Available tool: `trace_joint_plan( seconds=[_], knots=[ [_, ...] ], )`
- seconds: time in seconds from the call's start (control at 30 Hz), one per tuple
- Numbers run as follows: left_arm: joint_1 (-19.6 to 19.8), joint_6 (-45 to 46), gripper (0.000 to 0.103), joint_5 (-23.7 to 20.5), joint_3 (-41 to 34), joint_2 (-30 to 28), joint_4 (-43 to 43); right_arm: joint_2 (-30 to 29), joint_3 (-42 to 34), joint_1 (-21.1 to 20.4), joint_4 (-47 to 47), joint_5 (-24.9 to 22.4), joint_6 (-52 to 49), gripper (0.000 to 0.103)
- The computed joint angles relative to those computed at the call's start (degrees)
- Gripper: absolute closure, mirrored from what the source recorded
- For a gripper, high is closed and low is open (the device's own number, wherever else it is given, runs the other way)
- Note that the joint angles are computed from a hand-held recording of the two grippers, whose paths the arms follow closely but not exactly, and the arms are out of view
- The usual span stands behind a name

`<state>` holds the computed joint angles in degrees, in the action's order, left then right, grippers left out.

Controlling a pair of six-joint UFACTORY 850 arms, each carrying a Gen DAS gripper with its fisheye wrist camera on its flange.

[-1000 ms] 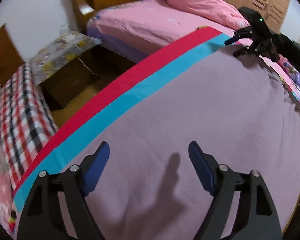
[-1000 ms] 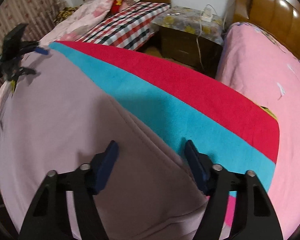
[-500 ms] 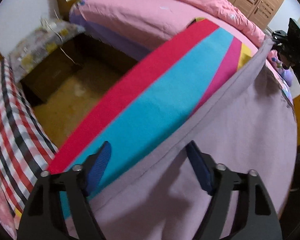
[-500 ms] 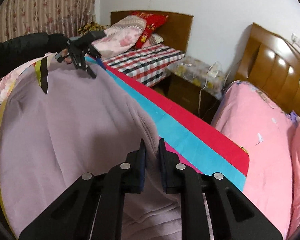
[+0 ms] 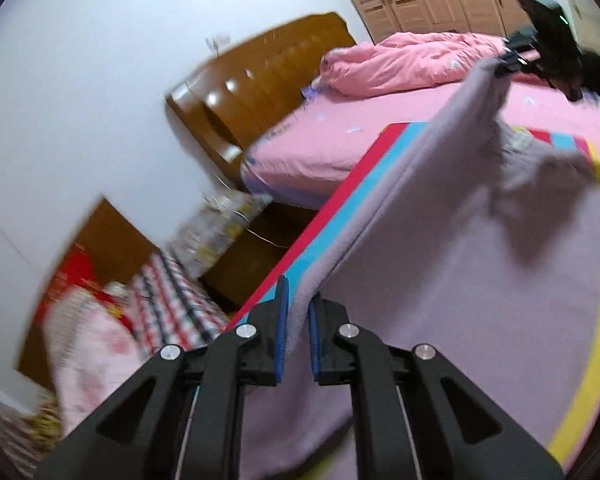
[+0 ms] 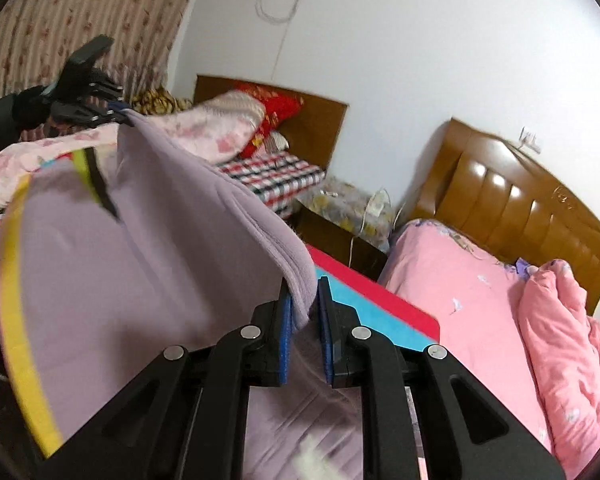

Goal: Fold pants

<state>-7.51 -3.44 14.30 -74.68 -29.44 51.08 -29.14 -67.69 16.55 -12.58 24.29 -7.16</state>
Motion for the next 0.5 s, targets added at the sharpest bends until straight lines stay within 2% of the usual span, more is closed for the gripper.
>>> trace_joint_plan(
  seconds=[0.07,0.1,0.17,0.23,0.27,0.3,0.33,0.37,0.4,0.43,0.47,0.5],
  knots=[
    [-0.4,12.0,0.094,3.2,10.7,6.4,-11.9,5.0,9.6,1.8,4.4,4.6,-2.3,0.088],
    [-0.8,16.6,0.094,4.4,15.4,8.8,-17.4,6.1,12.0,2.1,4.1,5.5,-1.0,0.088],
    [-1.8,18.6,0.094,6.5,23.9,11.6,-22.8,7.4,17.9,3.2,4.6,8.0,2.1,0.088],
    [-3.2,23.9,0.094,6.6,28.0,9.8,-31.3,5.8,20.6,4.3,6.1,8.0,4.5,0.087],
    [-3.5,25.8,0.092,6.4,28.2,7.2,-35.2,4.4,20.9,4.7,6.8,7.7,5.3,0.082],
    [-3.7,25.3,0.09,5.9,27.7,5.0,-37.1,2.8,21.0,4.8,5.2,7.2,8.1,0.08],
    [-3.6,22.3,0.088,5.9,27.2,2.8,-36.7,1.2,21.0,5.0,5.3,7.1,9.8,0.073],
    [-3.1,17.0,0.087,8.2,27.5,2.2,-33.9,0.6,21.4,5.2,5.7,7.5,10.8,0.067],
    [-2.2,11.0,0.079,10.3,28.1,2.2,-30.4,0.9,22.3,5.5,7.1,8.5,10.5,0.065],
    [-1.5,5.0,0.075,11.2,28.6,2.6,-27.6,1.9,23.8,6.0,8.6,9.5,10.4,0.059],
    [-0.7,-1.0,0.06,13.1,29.3,3.5,-24.3,3.0,25.2,6.1,8.6,10.5,11.8,0.056],
    [0.3,-7.0,0.034,15.1,30.1,4.7,-20.5,4.5,26.9,5.5,6.8,12.0,15.2,0.054]
  ],
)
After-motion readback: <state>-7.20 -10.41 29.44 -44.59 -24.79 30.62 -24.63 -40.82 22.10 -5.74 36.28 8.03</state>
